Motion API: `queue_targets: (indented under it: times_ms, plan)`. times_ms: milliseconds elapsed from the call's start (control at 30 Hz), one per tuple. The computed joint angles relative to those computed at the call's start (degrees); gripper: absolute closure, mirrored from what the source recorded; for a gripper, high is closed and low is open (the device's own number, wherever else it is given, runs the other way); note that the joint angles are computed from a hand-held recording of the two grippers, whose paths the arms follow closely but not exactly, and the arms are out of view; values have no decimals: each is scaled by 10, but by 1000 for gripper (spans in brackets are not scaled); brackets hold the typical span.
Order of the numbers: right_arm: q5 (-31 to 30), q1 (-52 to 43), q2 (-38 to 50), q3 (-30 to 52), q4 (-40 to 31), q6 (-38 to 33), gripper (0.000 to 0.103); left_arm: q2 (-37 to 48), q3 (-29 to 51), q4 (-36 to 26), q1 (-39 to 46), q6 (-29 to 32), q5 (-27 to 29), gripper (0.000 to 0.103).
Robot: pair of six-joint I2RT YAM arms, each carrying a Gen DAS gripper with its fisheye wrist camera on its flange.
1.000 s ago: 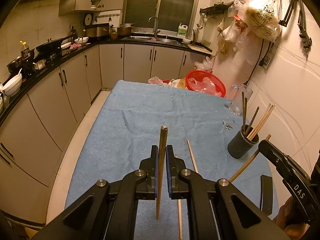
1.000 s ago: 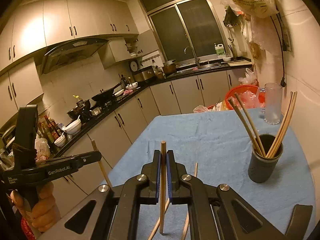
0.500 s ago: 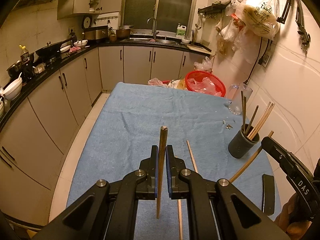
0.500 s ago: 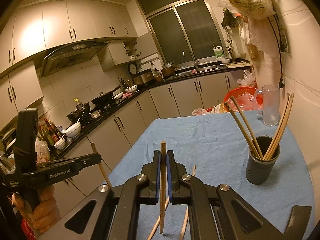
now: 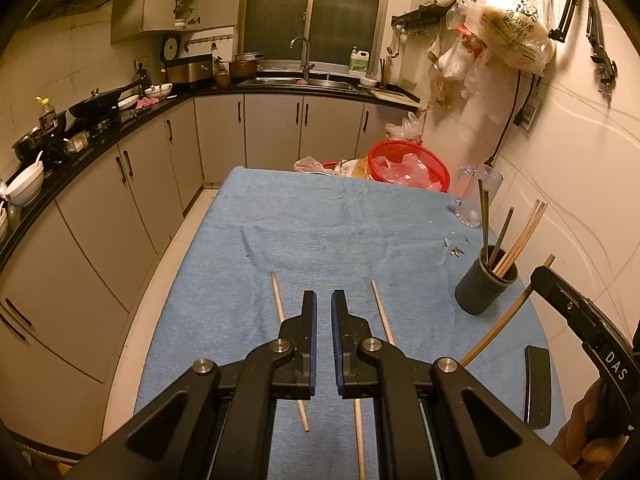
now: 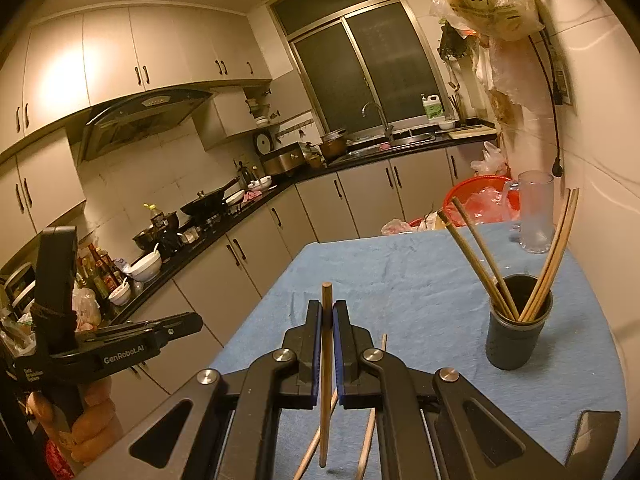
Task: Organize utensils
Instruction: 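Lift the left tool's chopstick toward the black cup while the right tool carries its own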
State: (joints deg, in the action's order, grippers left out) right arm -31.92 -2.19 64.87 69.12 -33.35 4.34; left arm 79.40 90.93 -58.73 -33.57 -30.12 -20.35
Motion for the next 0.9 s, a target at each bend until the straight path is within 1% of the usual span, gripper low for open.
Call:
queue_targets:
  times_ms: [133, 167, 233, 267, 400, 500, 600, 667, 700, 800, 900]
  plan:
    - [-12, -9, 11, 6, -7, 1, 97, 25, 6, -2, 52, 18, 71, 96]
    - [-12, -9, 14, 7, -7, 1, 97, 42, 9, 0, 70, 30, 90, 95]
    - [-14, -9, 16, 5, -3, 2, 97, 80, 16, -4, 104, 36, 123, 92]
    - [-15, -9, 17, 6, -3, 1, 97, 114, 25, -4, 131, 46, 157, 92]
    - [-19, -10, 27, 12, -2, -1, 97, 235, 82, -26, 183, 49, 194, 92]
    - [-19, -9, 30, 16, -2, -2, 97, 313, 137, -46, 205, 44, 210, 92]
    - [-21, -12, 34, 20, -2, -7, 97, 365, 184, -59, 208, 47, 216, 92]
    - [-24, -15, 37, 20, -2, -9, 97, 405, 233, -83, 207, 39, 198, 92]
    - [-25, -17, 39, 20, -1, -9, 97, 419, 252, -90, 207, 39, 192, 91]
    - [-25, -16, 43, 23, -1, -10, 97, 466, 315, -114, 208, 38, 191, 81]
    - [-24, -14, 50, 28, -1, -10, 97, 506, 367, -134, 213, 40, 191, 81]
